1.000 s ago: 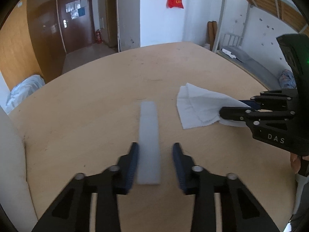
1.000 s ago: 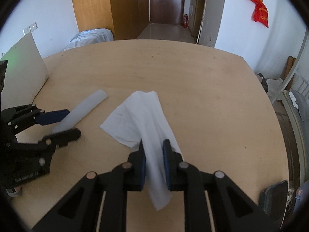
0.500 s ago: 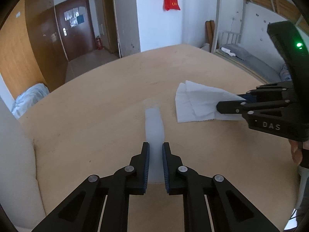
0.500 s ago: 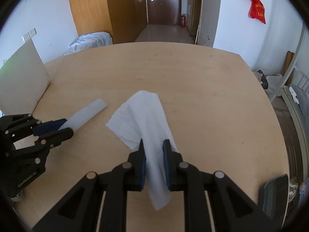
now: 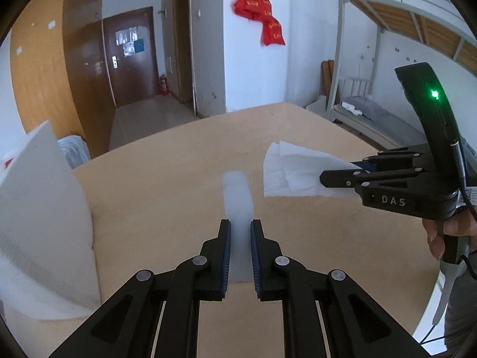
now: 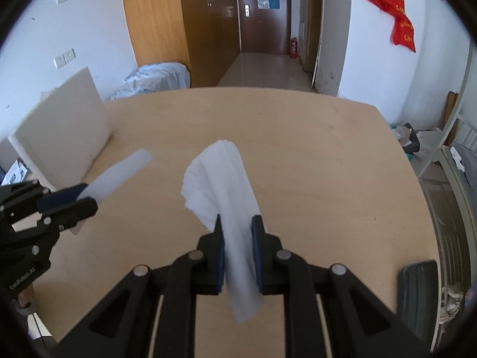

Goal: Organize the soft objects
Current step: 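Lift and carry the tissue and foam strip over the white foam box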

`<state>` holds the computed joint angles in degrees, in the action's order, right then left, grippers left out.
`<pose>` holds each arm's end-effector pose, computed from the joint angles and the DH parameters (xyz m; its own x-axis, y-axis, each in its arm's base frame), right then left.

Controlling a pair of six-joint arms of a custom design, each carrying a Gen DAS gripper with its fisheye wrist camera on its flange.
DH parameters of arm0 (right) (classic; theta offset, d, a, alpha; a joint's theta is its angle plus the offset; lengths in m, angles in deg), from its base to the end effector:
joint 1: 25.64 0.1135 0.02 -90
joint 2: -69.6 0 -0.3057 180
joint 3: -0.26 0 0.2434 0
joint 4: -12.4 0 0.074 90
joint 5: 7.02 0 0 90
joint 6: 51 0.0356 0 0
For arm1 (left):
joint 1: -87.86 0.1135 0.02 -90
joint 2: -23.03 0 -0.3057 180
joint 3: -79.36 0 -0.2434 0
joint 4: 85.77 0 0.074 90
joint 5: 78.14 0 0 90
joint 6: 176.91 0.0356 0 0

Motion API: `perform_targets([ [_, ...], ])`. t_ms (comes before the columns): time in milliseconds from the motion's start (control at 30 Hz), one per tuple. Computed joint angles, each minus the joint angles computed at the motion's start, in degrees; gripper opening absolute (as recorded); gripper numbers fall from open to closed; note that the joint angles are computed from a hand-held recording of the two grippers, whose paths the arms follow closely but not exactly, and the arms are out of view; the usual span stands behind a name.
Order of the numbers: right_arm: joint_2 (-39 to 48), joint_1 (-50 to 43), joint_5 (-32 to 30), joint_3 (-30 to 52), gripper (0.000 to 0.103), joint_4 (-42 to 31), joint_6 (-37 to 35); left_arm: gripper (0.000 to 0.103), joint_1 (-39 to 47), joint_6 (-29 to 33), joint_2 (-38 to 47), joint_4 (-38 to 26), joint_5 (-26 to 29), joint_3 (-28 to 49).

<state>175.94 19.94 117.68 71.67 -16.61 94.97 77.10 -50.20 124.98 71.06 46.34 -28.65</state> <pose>0.2601 0.2365 0.1747 -0.6934 0.2659 -0.6697 0.2904 0.9537 0.0779 0.3462 -0.0863 0.2083 -0.3386 0.5659 -0.7517 0.8607 0.5091 -0.0044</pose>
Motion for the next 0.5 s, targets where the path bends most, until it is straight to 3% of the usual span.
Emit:
perform_targets([
  [200, -1.58, 4.53, 3.85, 3.48, 0.019, -5.53, 2.93, 0.014, 3.67, -0.18, -3.32, 0.15, 3.53, -2.30],
  [500, -0.08, 9.40, 7.01, 8.81, 0.019, -6.83, 3.12, 0.014, 12.36, 0.18, -10.37, -0.86, 9.83, -5.76],
])
